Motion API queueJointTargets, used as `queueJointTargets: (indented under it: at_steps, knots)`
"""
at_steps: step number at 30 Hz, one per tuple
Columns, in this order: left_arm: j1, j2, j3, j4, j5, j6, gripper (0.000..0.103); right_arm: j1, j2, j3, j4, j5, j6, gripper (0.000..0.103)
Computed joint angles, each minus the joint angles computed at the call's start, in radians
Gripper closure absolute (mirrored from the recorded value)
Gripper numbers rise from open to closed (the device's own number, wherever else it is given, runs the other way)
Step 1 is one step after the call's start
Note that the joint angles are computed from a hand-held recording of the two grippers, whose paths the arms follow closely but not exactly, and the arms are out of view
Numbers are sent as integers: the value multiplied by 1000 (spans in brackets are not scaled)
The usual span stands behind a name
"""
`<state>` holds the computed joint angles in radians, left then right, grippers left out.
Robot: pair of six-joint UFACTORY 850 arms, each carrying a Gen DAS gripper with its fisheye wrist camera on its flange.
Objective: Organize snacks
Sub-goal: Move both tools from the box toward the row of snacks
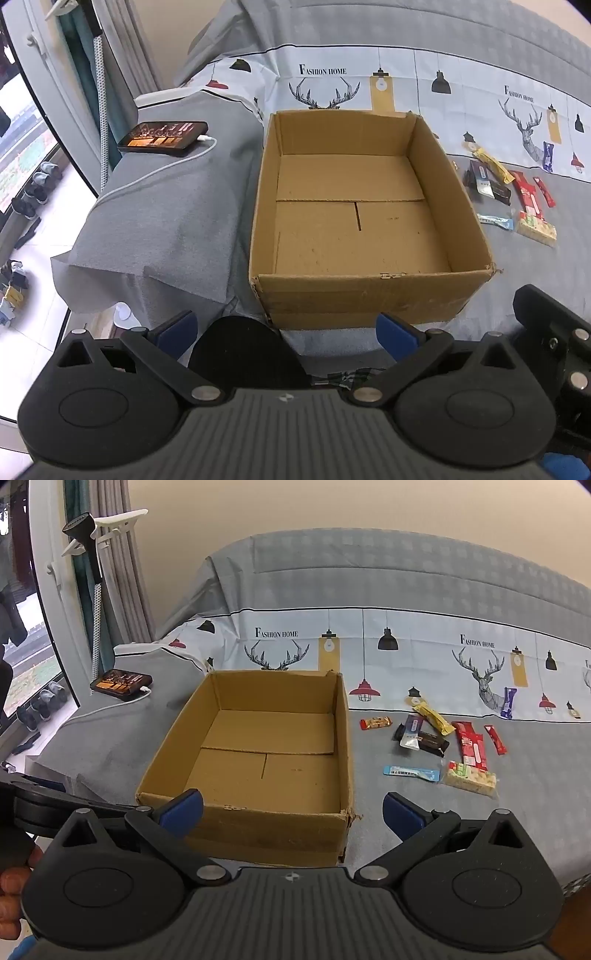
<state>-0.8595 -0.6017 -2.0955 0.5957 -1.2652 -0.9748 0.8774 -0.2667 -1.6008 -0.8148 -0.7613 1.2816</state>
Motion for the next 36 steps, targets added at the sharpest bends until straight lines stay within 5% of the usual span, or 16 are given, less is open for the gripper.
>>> queueJointTargets:
  at_steps: [36]
  knots:
    - [-7,-17,-18,6,-19,21,0,-14,12,35,-34,17,25,0]
